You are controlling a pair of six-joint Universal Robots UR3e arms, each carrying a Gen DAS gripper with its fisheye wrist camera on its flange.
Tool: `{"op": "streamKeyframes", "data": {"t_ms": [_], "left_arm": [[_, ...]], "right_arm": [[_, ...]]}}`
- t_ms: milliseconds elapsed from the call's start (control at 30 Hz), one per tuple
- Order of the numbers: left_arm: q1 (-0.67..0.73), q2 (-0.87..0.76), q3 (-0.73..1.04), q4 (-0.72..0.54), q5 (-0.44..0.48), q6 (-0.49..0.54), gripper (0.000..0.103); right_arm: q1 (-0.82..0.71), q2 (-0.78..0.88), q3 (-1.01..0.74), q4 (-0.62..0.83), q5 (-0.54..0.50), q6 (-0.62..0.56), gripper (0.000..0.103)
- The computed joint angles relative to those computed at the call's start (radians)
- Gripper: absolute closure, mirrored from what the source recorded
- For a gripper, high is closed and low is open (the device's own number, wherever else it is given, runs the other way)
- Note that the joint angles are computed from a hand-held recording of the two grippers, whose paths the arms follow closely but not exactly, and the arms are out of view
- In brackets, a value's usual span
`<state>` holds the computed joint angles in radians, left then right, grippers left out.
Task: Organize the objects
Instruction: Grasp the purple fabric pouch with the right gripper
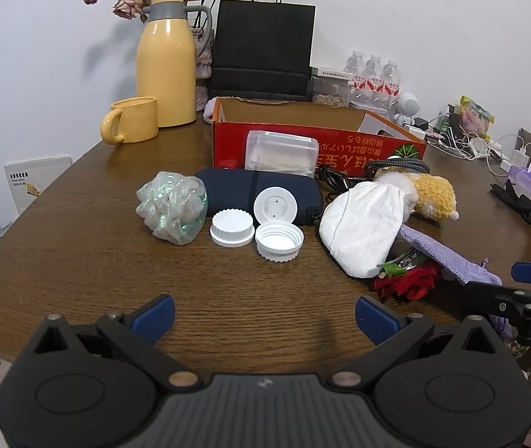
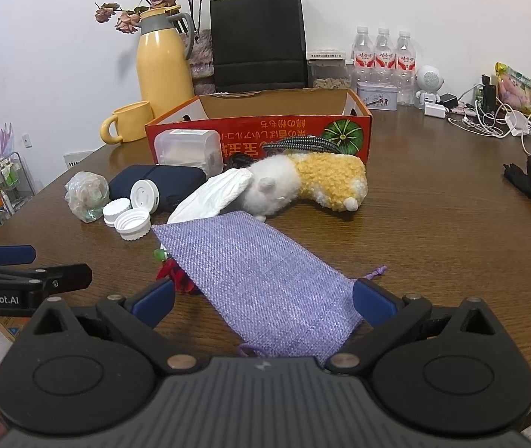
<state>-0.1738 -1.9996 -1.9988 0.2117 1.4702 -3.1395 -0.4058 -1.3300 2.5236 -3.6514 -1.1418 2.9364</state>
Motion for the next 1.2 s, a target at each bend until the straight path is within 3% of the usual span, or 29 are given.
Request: {"op": "streamKeyframes", "data": {"t_ms": [433,567,833,1200], "left_arm": [[0.003,-0.015,0.01,0.002,0.006,-0.023,0.0],[0.026,-0.015,0.023,-0.032,-0.037,-0.037,0.0],[0.051,-0.035,0.052,-0.058,-0.097,-0.045,0.001],[0.027,-0.077,0.132,-0.095,-0.021,-0.059,0.001]], "right_arm": [[-0.017,0.016,-0.001,-0.001,0.005,-0.004,0.0],[-0.031,0.028,0.001,-0.019,0.004,-0.033,0.0],[-0.096,0.089,-0.086,0.094,0.097,-0.167,0.0],[-0.144,0.189,-0.24,0.228,0.221,-0.235,0.001]]}}
